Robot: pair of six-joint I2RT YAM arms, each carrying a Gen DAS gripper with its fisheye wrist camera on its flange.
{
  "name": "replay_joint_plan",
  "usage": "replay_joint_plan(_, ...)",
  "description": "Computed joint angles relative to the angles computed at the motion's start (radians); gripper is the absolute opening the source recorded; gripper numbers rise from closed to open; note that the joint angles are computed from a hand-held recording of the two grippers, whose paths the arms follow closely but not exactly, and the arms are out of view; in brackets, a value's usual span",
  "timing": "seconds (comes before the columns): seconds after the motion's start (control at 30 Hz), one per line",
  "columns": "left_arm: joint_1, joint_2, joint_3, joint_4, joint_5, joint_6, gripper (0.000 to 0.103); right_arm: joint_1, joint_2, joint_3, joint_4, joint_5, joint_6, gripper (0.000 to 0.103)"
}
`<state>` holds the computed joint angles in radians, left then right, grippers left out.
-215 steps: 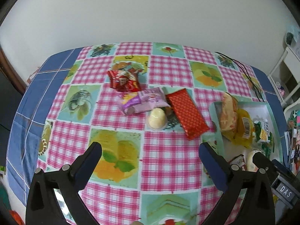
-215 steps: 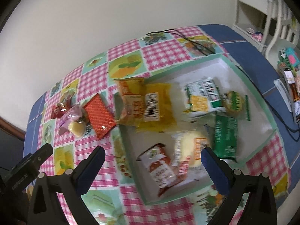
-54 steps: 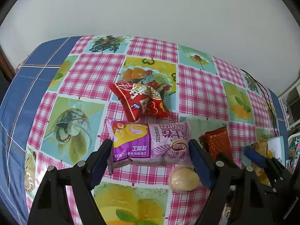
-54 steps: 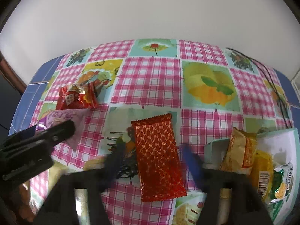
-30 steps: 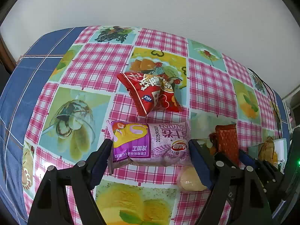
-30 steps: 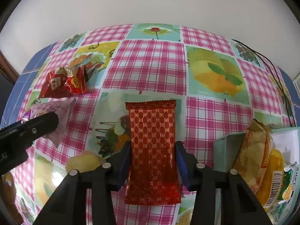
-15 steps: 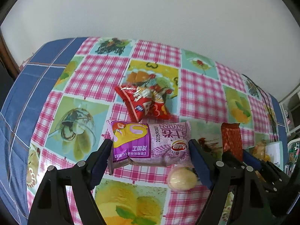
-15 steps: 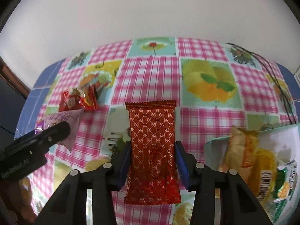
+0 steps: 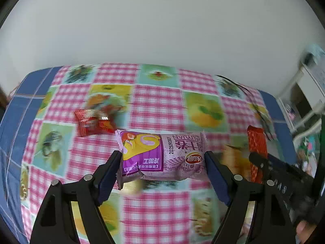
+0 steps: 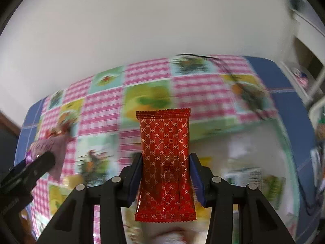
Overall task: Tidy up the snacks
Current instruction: 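Carry the red packet in the right gripper while the left carries the purple packet to the tray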
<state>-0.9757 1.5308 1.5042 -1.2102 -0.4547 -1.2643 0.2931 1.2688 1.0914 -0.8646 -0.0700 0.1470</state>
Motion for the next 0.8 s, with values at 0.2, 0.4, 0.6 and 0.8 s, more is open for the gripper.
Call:
replay_joint_plan(0.2,-0.098,0.260,0.297,-0.020,0.011,0.055,0.082,-0.311,-0.017,-0.008,-0.033,-0.043,-0.171,0.047)
replay_joint_plan(0.4,-0.157,0.481,0.581,-0.078,0.032,0.117,0.082,-0.523,0.028,0.013,-0.041,-0.074,-0.295,0.047)
replay_joint_plan(0.6,-0.187,0.642,0.775,-0.138,0.055,0.156,0.082,-0.610,0.082,0.003,-0.031,-0.098,-0.349,0.047)
replay_joint_plan(0.8,-0.189,0.688,0.816,-0.150,0.070,0.172,0.083,-0.619,0.096,-0.001,-0.040,-0.108,-0.355,0.048)
